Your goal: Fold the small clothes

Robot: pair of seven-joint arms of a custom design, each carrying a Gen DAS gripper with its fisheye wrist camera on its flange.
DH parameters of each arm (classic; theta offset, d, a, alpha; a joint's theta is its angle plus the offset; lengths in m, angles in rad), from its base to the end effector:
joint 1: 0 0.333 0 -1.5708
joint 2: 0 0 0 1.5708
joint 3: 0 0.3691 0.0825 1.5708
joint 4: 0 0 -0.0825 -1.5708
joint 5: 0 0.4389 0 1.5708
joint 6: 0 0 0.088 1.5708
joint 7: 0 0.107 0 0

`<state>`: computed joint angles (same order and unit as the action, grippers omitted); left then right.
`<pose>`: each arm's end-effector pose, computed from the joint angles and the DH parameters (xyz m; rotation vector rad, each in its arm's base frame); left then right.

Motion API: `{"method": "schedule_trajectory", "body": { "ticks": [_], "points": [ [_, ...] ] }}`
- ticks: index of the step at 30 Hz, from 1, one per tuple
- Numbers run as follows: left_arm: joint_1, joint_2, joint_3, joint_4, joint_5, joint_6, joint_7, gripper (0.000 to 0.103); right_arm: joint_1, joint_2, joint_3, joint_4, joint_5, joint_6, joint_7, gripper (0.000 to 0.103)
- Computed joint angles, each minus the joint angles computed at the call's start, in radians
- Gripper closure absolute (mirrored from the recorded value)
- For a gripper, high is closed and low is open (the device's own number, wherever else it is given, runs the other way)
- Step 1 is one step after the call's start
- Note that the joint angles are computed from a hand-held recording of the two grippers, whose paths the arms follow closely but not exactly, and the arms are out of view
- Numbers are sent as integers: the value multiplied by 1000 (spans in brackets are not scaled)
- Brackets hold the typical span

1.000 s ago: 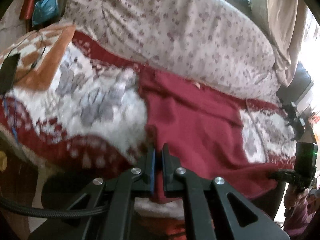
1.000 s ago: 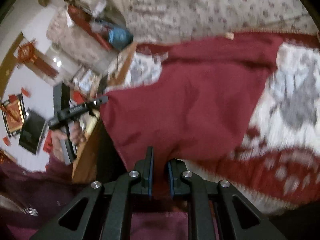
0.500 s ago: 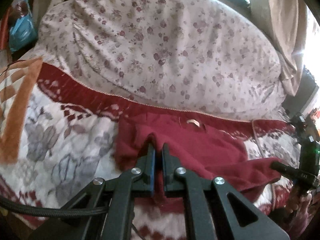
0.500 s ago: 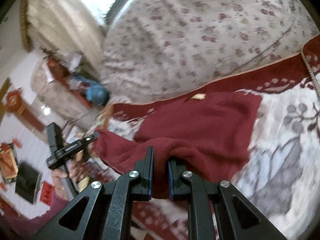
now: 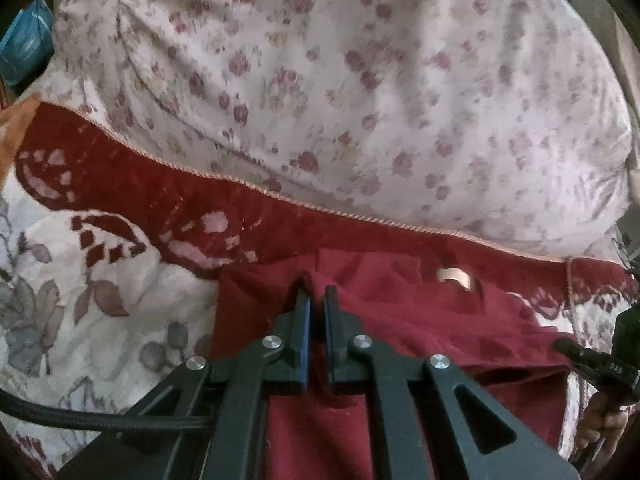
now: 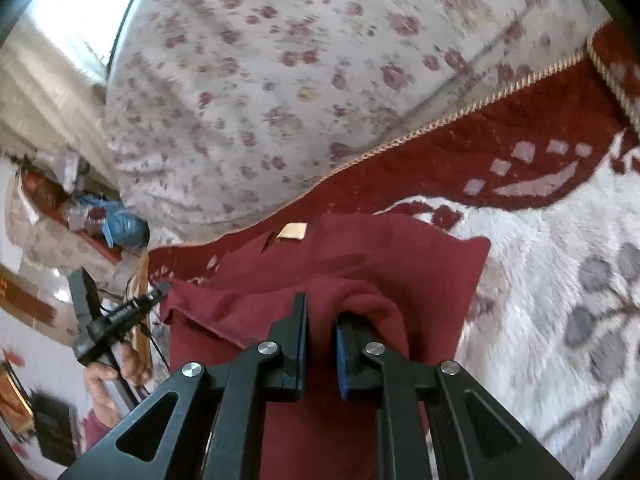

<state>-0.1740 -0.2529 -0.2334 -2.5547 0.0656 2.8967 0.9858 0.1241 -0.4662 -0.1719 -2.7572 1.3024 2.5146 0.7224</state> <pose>0.4592 -0.2050 0.4363 -2.0731 1.8597 -0.7679 0.3973 -0.0236 0.3797 -1.3799 1.7558 0.2076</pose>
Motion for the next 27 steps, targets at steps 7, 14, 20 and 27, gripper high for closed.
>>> {"method": "schedule_trajectory", "body": {
  "ticks": [7, 14, 20, 27],
  "points": [
    [-47, -12, 66, -20, -165, 35, 112, 34, -23, -20, 4, -2, -9, 1, 29, 55],
    [4, -93, 3, -58, -85, 25, 131, 33, 28, -227, 49, -88, -106, 138, 67, 31],
    [19, 61, -33, 28, 16, -87, 80, 31, 132, 8, 63, 5, -170, 283, 96, 36],
    [-37, 67, 44, -2, -94, -56, 166, 29, 139, 162, 41, 85, -184, 354, 144, 43]
  ]
}}
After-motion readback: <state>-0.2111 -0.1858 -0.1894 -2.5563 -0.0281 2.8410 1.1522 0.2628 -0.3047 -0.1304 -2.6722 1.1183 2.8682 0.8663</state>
